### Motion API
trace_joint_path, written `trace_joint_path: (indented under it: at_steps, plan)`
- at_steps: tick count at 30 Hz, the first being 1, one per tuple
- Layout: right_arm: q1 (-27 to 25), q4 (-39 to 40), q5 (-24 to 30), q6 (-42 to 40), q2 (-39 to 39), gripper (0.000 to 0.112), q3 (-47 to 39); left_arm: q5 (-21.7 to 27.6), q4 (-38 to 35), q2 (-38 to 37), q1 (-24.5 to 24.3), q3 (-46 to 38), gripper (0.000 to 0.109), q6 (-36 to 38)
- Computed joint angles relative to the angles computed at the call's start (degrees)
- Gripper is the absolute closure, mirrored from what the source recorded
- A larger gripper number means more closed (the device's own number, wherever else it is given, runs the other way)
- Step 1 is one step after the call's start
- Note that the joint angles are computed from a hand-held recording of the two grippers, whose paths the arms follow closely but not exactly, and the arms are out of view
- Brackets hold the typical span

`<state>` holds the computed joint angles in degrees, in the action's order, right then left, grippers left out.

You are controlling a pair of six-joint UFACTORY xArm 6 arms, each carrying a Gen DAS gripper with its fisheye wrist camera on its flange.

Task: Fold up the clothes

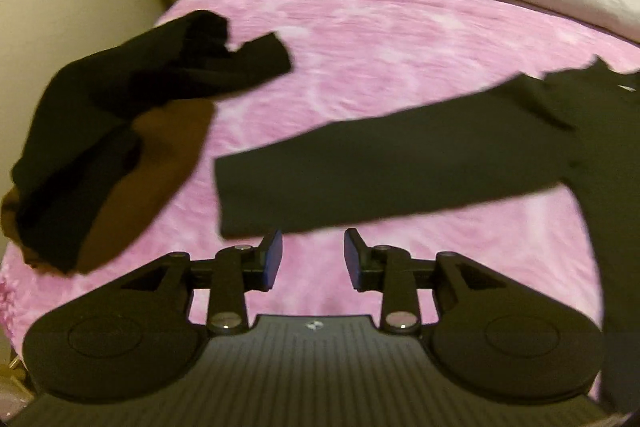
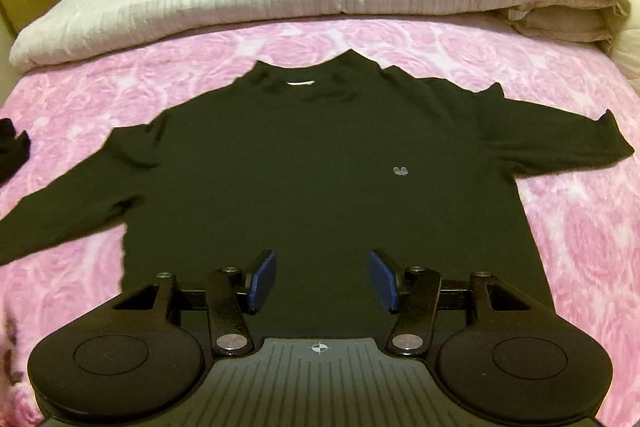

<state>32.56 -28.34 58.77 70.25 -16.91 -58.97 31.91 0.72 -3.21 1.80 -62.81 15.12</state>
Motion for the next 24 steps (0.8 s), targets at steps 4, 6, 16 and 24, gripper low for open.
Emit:
trace_joint_path:
  at_steps: [4,6,16,24]
  plan:
    - [2.4,-1.08,4.71,2.07,-1.34,0.056,-2.23,4.3,-5.7,-4.94,-2.43,2.03,0.08,3.02]
    - [3.14,-2.29,7.0,3.2,-3.52,0.056,-2.25,6.29,-6.74,-7.24,-3.81,2.37,0.078,2.84]
    - [-1.37,-1.71,16.43,-5.81,-20.28,0.042,0.69,14.27,-0.79,-18.37,-13.52,3.05,0.066,-9.48]
    - [-7.9,3.24,23.17,-22.15,-34.33,0.034,2.22,24.67,9.16,-28.65,-28.17,3.65,0.058,-34.51]
